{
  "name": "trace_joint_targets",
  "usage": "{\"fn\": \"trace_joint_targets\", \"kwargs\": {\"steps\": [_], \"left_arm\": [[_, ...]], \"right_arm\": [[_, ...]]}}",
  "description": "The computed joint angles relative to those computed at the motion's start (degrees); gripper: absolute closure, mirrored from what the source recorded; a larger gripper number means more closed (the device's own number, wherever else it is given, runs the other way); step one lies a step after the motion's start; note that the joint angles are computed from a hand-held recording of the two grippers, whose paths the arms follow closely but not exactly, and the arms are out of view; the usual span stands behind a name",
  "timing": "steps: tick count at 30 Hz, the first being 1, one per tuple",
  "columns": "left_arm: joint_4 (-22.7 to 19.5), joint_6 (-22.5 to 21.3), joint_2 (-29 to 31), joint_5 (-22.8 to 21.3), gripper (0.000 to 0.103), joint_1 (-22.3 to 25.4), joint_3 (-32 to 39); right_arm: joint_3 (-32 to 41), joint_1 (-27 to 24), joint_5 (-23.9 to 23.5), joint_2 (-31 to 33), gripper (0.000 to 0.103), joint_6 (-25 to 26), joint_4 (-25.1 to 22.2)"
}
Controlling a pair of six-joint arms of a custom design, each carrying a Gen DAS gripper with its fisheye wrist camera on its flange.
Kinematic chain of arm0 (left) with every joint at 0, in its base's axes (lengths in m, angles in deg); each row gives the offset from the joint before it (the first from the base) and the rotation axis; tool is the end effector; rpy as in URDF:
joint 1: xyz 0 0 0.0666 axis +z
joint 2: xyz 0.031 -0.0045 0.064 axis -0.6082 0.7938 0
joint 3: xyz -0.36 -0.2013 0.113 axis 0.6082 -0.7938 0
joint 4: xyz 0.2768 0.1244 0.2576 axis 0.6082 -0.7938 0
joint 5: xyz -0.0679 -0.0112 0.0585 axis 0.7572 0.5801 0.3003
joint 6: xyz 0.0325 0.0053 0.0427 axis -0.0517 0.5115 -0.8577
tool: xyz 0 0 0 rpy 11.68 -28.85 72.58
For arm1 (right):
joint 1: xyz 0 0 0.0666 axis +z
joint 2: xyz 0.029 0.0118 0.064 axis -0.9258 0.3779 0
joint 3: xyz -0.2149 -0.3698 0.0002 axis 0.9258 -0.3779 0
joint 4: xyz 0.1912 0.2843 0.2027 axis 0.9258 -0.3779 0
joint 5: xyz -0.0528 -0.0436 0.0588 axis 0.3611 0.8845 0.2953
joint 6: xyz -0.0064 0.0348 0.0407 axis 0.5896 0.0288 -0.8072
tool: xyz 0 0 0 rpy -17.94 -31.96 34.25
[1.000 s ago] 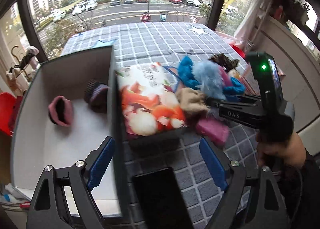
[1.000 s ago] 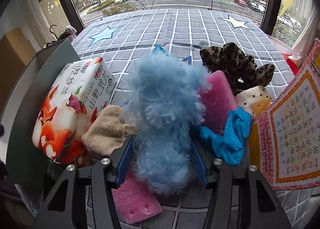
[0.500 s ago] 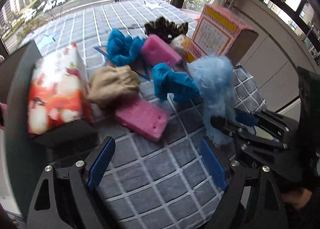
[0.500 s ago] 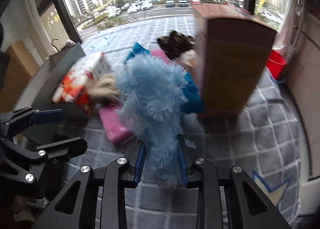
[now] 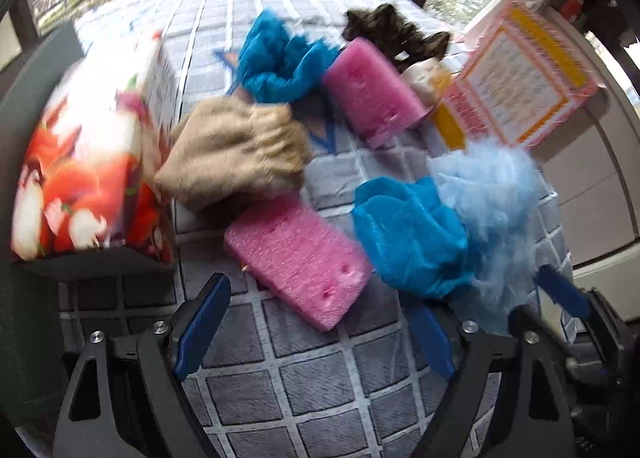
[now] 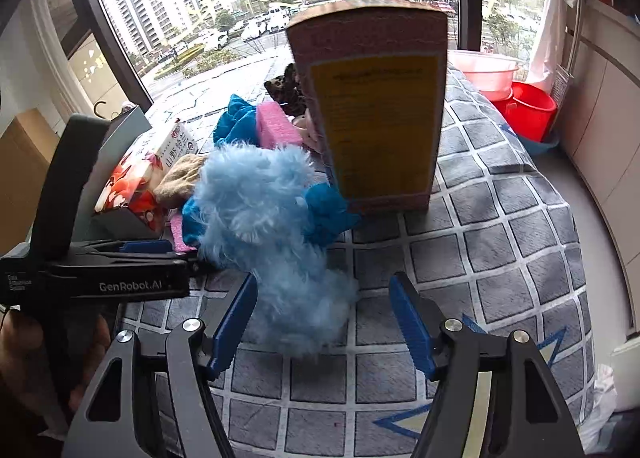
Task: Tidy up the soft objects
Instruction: 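Grasp the blue cloth with the left tool while the right tool grasps the fluffy blue toy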
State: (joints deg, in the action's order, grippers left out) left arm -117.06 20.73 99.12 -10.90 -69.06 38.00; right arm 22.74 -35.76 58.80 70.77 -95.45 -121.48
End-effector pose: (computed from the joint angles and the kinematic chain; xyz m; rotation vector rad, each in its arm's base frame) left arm 0.5077 -0.3237 0.2791 1.1358 2.5799 -0.4433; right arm 0.2685 0.1489 0.3229 0.7754 2.3630 0.0475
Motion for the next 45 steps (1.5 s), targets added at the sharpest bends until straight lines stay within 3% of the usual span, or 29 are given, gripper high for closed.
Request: {"fn": "trace_joint_targets", "kwargs": {"steps": [4,7,8,9,10,17,19,21,24,28,32,35,37,38,39,40,42,45], "left_arm": [[0.0,-2.2,0.3,1.1,0.014,-1.1,1.2],[-1.0,-2.9,0.9,1.0,0.014,-1.8,2.7],[-1.1,-3.1,1.0,1.1,0.014,-1.8,3.0],[-1.3,-3.0,0.9,1.2,0.014,-1.9,3.4],[-1.3,-3.1,0.6,2.0,0.014,-1.6,3.3],[1.3,-9.7,-3.6,4.6,0.014,-1.9,-1.3],[0.9,-10.8,-3.9,5.5,0.014,-2.8,-1.8],[0.7,-12.0,-4.1,5.9,0.014,-4.0,-2.5],[1.2,-14.0,-5.0,6.2,0.014,-5.4,-4.1],[1.6,-15.7,-4.4,5.0,0.014,-7.4,-4.1],[3.0,-14.1,-1.3,-2.1,0.014,-9.9,-2.5],[2.3,-12.6,0.7,-3.7,0.015,-10.3,-1.4],[3.5,-13.3,0.8,-4.2,0.026,-10.5,-1.6],[4.4,-14.0,0.3,-4.4,0.041,-10.7,-2.2],[4.6,-14.9,-0.1,-3.9,0.064,-10.6,-2.4],[4.0,-15.2,-0.3,-3.7,0.076,-10.5,-2.3],[0.7,-14.8,0.0,-2.4,0.08,-9.8,-0.7],[2.3,-16.2,-3.1,-0.8,0.081,-8.9,-3.0]], "right_arm": [[-0.7,-1.6,-4.1,1.6,0.033,3.9,4.6],[-1.5,-3.3,-7.6,3.6,0.033,7.4,10.6],[-1.6,-3.5,-7.5,4.0,0.04,7.3,11.2],[-1.6,-3.8,-7.4,4.3,0.057,6.9,11.2],[-1.6,-4.1,-7.7,4.4,0.082,5.8,10.6],[-5.7,3.2,0.4,-6.9,0.082,-1.3,9.5],[-7.2,3.8,0.1,-9.7,0.081,-2.4,10.5],[-6.2,4.4,2.4,-9.0,0.081,-3.3,6.6],[-3.6,3.9,3.6,-5.6,0.081,-8.8,-4.5],[-3.4,3.8,4.0,-4.9,0.081,-11.8,-10.5],[-3.3,3.6,3.6,-4.8,0.081,-11.2,-11.0],[-3.1,3.8,3.8,-4.6,0.081,-10.9,-10.9],[-3.2,3.8,3.8,-4.6,0.081,-10.7,-10.6],[-3.2,3.8,3.7,-4.6,0.081,-10.8,-10.6],[-3.4,3.7,3.5,-4.6,0.081,-10.8,-10.6],[-3.5,3.6,3.3,-4.3,0.081,-11.0,-10.3],[-3.6,3.5,3.1,-4.2,0.081,-11.3,-10.0],[-3.6,4.0,3.4,-4.1,0.081,-11.8,-9.9]]}}
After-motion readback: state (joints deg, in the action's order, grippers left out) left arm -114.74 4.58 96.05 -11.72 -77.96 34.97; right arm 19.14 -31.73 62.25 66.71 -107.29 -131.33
